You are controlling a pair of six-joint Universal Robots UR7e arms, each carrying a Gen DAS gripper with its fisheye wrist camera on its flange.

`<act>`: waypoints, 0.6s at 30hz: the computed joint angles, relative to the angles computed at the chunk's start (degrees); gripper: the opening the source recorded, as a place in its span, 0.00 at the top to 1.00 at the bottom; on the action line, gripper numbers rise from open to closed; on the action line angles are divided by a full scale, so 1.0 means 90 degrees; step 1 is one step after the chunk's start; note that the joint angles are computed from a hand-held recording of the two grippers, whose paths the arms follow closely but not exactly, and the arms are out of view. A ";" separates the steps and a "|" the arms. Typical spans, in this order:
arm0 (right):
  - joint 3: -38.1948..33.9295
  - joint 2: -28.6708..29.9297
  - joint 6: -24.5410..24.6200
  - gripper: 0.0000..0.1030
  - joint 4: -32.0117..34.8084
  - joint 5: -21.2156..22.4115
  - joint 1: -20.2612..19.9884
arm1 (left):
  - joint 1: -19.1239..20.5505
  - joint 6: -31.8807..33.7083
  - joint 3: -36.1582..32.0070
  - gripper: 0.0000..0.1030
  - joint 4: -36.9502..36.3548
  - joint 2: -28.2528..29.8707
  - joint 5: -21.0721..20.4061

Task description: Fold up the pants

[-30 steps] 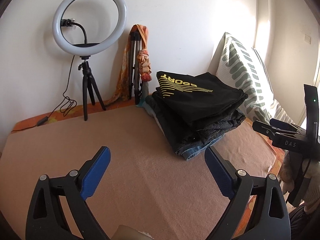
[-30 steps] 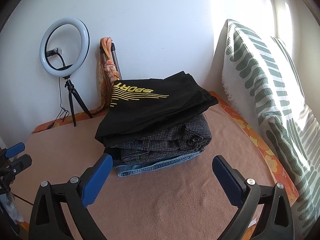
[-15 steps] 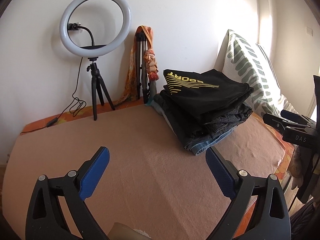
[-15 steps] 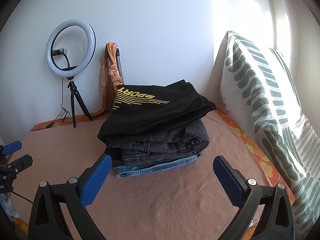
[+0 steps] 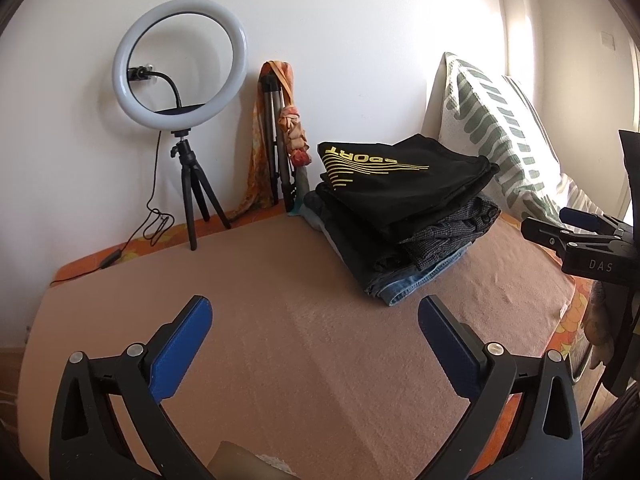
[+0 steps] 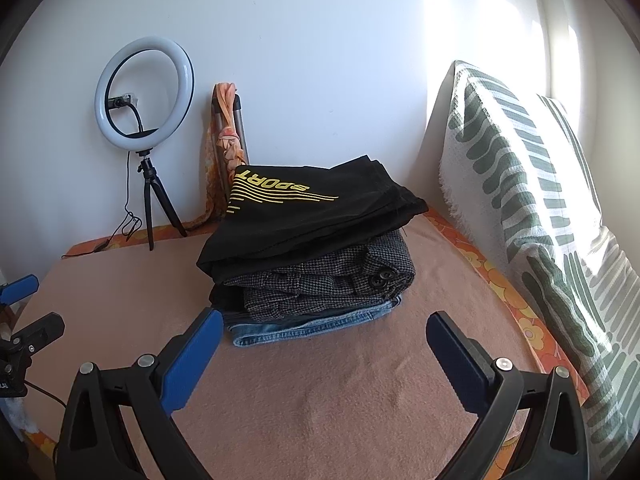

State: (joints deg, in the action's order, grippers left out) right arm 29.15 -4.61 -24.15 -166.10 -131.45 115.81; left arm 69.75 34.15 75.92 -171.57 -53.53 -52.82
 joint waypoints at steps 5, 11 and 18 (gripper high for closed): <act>0.0074 -0.0052 0.0133 0.00 -0.0014 -0.0005 0.0004 | -0.0036 0.0330 0.0040 0.01 -0.0305 0.0052 0.0152; -0.0002 -0.0020 0.0123 0.00 0.0095 0.0015 0.0003 | -0.0050 0.0302 0.0061 0.01 -0.0301 0.0039 0.0162; -0.0056 0.0006 0.0147 0.00 0.0170 0.0037 0.0001 | -0.0059 0.0287 0.0045 0.01 -0.0286 0.0053 0.0219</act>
